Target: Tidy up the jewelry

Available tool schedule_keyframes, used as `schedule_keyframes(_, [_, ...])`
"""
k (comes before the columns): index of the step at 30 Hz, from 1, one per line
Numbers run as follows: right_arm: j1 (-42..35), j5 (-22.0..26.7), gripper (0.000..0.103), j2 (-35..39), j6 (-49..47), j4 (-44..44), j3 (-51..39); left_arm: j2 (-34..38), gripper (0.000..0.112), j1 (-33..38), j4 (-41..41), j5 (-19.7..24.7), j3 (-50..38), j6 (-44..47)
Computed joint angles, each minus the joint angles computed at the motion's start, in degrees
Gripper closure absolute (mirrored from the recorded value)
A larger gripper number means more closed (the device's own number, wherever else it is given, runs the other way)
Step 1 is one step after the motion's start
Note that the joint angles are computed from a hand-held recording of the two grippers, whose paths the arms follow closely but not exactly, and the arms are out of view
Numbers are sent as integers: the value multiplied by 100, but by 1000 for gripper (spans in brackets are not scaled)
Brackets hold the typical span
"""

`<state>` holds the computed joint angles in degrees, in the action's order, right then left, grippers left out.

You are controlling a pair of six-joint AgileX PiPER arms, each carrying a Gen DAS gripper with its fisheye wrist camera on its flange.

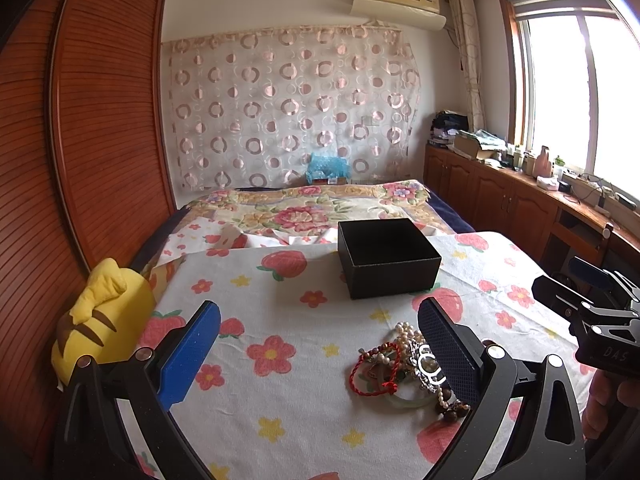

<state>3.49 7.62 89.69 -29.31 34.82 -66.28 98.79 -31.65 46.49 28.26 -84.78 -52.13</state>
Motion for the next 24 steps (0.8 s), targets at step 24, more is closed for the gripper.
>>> schedule_keyframes(24, [-3,-18,3,-8,-156,164,29,-2,17,0,37,-18,11,-38])
